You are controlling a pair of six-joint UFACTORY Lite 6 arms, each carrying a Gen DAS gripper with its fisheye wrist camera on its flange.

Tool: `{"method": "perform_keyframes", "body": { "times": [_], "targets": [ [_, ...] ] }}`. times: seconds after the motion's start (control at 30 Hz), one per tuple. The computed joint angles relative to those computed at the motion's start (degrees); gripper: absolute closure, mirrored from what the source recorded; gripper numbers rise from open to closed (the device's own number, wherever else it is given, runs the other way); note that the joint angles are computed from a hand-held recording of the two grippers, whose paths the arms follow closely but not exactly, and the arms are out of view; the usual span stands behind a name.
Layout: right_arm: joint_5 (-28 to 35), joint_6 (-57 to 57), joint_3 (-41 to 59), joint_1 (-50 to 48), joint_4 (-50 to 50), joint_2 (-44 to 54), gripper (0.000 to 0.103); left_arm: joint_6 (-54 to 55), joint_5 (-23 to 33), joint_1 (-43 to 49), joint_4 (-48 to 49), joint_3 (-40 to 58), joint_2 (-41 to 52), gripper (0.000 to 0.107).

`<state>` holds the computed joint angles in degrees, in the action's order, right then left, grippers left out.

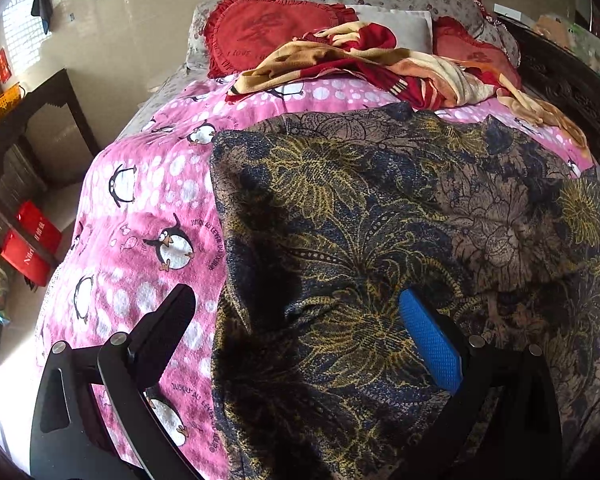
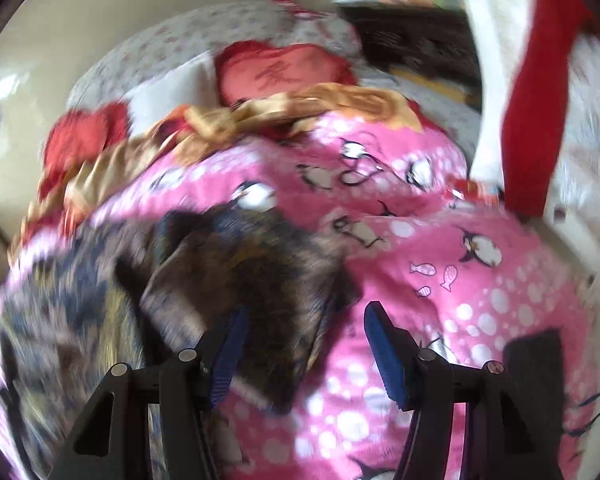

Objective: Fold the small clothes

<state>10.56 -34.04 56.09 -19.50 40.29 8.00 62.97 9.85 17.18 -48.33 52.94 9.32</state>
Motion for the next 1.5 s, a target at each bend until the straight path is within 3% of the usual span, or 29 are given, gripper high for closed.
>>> {"method": "perform_keyframes", "body": {
  "times": [0.07, 0.17, 0.2, 0.27, 0.33, 0.53, 0.7, 0.77, 0.93, 1.0, 1.1, 1.2, 1.3, 1.4, 1.5],
  "targets": [
    [1.1, -4.8, 3.85, -1.81, 6.7, 4.59, 0.045, -3.53, 0.38, -0.17, 3.15, 0.17, 0.24, 0.004],
    [2.36, -5.22, 11.1, -1.84, 6.18, 12.01, 0.049, -8.92, 0.01, -0.73, 8.08, -0.29, 0.04, 0.004],
    [2.36, -5.51, 12.95, -1.49, 6.12, 13.88, 0.056, -10.62, -0.19, -0.91, 9.86, -0.66, -0.29, 0.004],
    [4.08, -10.85, 14.76, -1.46, 10.77, 14.7, 0.087, -11.06, -0.57, -1.01, 10.59, -1.51, -1.14, 0.004],
    [2.04, -13.72, 13.13, -1.06, 12.18, 12.13, 0.099, -10.35, -0.77, -0.85, 10.06, -1.92, -1.48, 0.004],
    [5.64, -20.87, 8.99, -7.55, 20.98, -3.53, 0.099, -5.03, 1.02, -0.28, 4.09, -2.33, -2.48, 0.004],
    [9.11, -7.18, 15.15, -10.73, 8.33, -12.08, 0.099, 1.37, 2.17, -0.13, -2.48, -3.97, -4.7, 0.004],
    [13.25, -3.89, 19.4, -10.59, 5.92, -13.44, 0.099, 1.88, 2.92, 0.27, -3.1, -3.82, -4.84, 0.004],
    [17.73, 7.06, 27.98, -2.81, -4.39, -15.63, 0.099, 3.97, 5.01, 2.69, -5.3, -2.96, -5.49, 0.004],
    [15.89, 14.69, 30.96, 2.5, -12.96, -16.67, 0.099, 5.06, 6.08, 4.19, -6.35, -2.31, -5.55, 0.004],
    [16.85, 14.22, 38.39, 7.28, -12.93, -14.59, 0.099, 6.9, 7.73, 6.6, -7.97, -1.44, -5.37, 0.004],
    [24.78, 0.8, 47.71, 8.42, 2.62, -9.99, 0.099, 8.62, 9.02, 8.84, -9.71, -0.71, -4.82, 0.004],
    [34.35, -5.96, 56.63, 12.21, 9.96, -5.01, 0.099, 9.96, 10.31, 11.17, -11.56, 0.22, -4.4, 0.004],
    [40.1, -5.23, 67.25, 20.97, 6.59, 2.05, 0.099, 13.28, 13.29, 14.57, -14.96, 1.19, -4.56, 0.004],
    [46.82, -1.06, 84.88, 29.27, 2.82, 15.98, 0.099, 18.92, 16.97, 18.65, -20.04, 1.5, -5.24, 0.004]
  ]
}}
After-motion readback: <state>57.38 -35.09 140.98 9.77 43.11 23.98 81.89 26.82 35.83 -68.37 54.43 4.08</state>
